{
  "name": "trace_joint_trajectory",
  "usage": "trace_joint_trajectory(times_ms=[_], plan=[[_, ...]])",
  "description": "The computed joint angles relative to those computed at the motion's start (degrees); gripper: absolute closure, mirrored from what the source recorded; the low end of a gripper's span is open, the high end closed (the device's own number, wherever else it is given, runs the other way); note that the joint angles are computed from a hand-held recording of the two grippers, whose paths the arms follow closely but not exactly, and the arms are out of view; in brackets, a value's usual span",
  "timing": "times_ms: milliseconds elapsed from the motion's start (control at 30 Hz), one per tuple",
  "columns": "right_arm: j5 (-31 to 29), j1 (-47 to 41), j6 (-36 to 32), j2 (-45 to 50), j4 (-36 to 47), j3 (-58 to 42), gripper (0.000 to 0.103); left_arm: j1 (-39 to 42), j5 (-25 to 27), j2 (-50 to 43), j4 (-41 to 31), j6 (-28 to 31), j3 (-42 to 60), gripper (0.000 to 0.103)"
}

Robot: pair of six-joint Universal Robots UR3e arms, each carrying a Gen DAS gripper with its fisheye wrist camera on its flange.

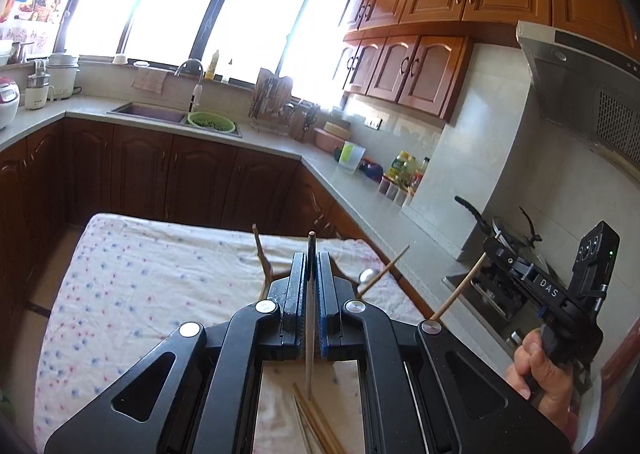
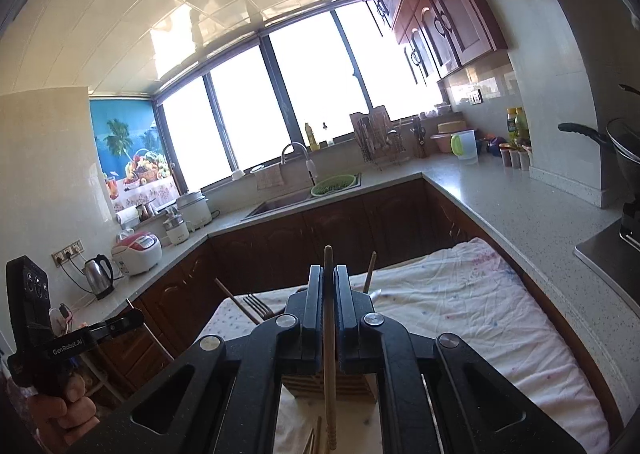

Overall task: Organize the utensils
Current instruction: 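Lower the steel chopstick into the holder while the right tool lowers its wooden chopstick in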

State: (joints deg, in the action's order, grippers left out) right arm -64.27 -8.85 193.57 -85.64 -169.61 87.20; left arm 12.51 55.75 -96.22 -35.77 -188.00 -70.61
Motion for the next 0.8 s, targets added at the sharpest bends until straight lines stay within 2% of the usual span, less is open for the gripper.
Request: trace_joint_trajectory(times_ms=[200,333,533,667,800], plan=[[-4.63,2.40,3.89,10.72,-3.33,-14.65,0.098,-1.86,3.79,-11.77,3.77,-6.76,14.47,0.099],[-8.05,3.88,5.36,16.66,-4.80,-19.94,0.098,-2.90,6.74,-17.10,7.63,-10.20,17.17,0.099],[-11.06,5.28,5.92,21.29,-8.27,-19.20,0.098,-4.33,10.27,-20.98,14.12,-13.12,14.18,0.099],[-11.73,5.88,6.05,23.04,-10.78,-17.10,0.098,-5.63,11.41,-23.00,14.86,-12.20,12.96,0.099],[-11.92,6.51,5.28,24.63,-9.80,-16.82,0.098,-6.84,11.85,-24.97,13.06,-10.31,13.51,0.099]])
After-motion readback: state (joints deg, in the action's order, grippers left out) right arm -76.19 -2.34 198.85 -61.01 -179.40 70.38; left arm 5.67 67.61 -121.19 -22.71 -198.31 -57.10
